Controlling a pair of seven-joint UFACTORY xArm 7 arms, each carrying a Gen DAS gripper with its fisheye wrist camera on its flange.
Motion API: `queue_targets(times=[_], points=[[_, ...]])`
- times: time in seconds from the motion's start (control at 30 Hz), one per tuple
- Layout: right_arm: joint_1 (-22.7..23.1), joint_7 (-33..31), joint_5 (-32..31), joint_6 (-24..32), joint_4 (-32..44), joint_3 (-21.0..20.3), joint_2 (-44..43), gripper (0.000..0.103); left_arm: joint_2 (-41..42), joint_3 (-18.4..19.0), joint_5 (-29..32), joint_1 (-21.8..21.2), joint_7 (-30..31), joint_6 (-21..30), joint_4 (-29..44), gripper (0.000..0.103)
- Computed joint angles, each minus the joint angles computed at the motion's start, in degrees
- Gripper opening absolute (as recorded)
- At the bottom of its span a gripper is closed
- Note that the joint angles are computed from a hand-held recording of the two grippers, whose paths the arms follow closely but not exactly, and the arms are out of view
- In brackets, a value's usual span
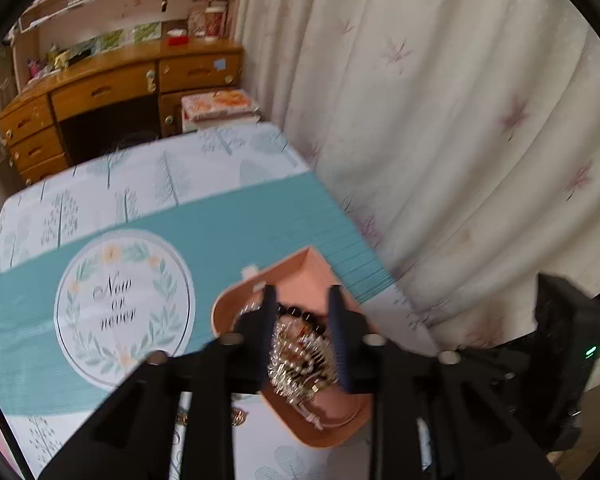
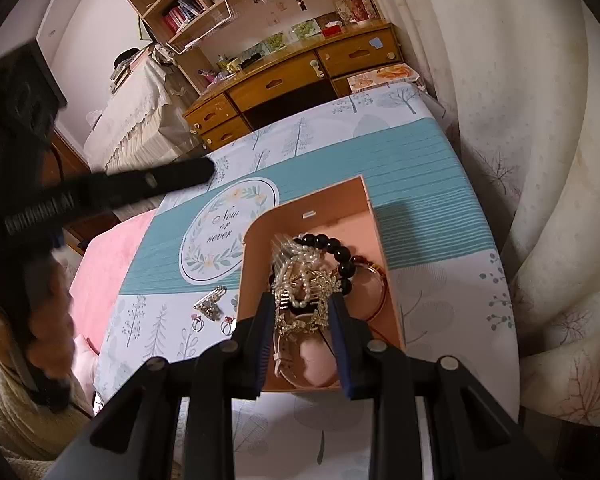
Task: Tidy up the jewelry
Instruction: 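Carry the pearl necklace with the left tool into the peach box, then open the left tool and withdraw it toward the gold safety-pin brooch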
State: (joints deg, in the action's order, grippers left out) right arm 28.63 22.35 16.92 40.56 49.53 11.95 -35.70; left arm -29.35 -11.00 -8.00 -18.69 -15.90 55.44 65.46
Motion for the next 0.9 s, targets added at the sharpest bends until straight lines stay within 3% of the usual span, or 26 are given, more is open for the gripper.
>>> queue_targets(times=[0.03,0.1,0.57,0.7,0.9], points=[[0.1,0.0,0.1,0.0,0.0,0.0,0.1,0.027,-0.8,-0.2,0.2,0.1,-0.4,-0.3,-1.3,0.05],[0.4,-0.1,0.3,0.2,-0.1,-0.1,0.3,0.027,-2.9,-0.6,1.0,0.7,-1.6,-1.0,-4.3,0.061],[3.3,-2.3,2.4,-1.6,1.2,0.7,3.0,0.027,-18.3,0.7,4.4,4.8,-5.7,4.8,-17.5,0.065],[5.0,-3.9,2.9,-3.6,1.8,1.6,4.3,0.027,-22.6,-0.6,6.5,5.8,-6.1,6.0,-19.6,0.078],[7.0,-5.7,2.0,-3.2,4.7,3.3,7.6,0.027,-26.7,-0.9,7.9,6.5,-5.7,7.7,-21.8,0.079]])
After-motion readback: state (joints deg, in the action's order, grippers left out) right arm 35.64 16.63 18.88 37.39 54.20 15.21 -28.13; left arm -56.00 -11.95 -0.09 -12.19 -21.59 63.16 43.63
